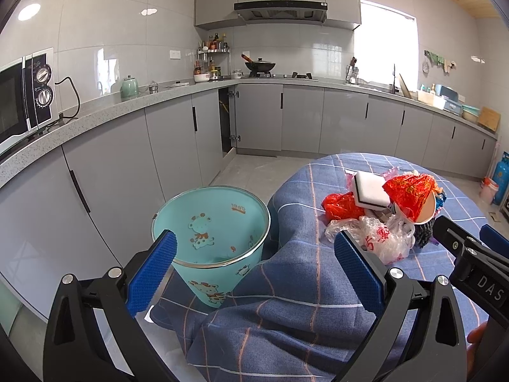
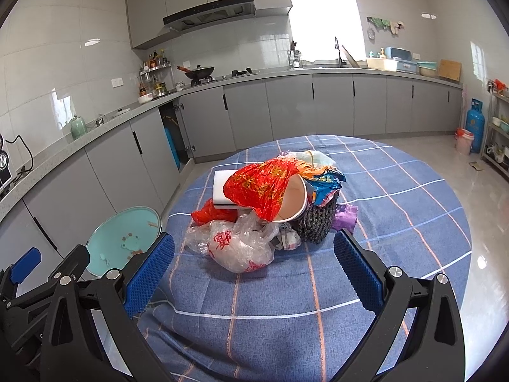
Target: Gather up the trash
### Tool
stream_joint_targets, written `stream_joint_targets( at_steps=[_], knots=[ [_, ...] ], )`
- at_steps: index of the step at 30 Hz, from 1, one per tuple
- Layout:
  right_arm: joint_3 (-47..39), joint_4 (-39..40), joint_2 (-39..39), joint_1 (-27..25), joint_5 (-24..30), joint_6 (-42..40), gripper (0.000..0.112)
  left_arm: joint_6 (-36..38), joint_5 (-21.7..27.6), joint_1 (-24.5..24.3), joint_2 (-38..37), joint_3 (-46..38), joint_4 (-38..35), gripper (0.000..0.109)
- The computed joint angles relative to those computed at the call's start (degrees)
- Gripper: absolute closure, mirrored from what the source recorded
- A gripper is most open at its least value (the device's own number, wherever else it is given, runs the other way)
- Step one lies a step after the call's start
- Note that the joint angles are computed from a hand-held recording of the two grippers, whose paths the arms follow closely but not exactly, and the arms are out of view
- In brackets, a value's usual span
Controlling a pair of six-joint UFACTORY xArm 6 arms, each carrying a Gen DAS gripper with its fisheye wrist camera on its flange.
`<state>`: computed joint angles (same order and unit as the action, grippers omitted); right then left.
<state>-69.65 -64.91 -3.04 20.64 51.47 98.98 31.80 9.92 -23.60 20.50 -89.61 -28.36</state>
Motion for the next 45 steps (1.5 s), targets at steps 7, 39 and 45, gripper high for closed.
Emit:
stream_joint_targets(
  at_steps=[7,39,45],
  knots=[
    [-0.01,0.03,0.02,-0.02,-0.02,-0.07,0.014,0.25,0.01,0.02,0.01,-0.04,-0.21,0.011],
    [0.34,0.74,0.06,-0.47,-1.02,0.17,0.014,0.34,-0.05,-0.01,0.00,0.03,-0.30,0.011],
    [0.34,0.83,0.04,-0.51,-1.10,0.20,0.014,0.30,-0.02,0.00,0.00,0.02,-0.24,0.011]
  ],
)
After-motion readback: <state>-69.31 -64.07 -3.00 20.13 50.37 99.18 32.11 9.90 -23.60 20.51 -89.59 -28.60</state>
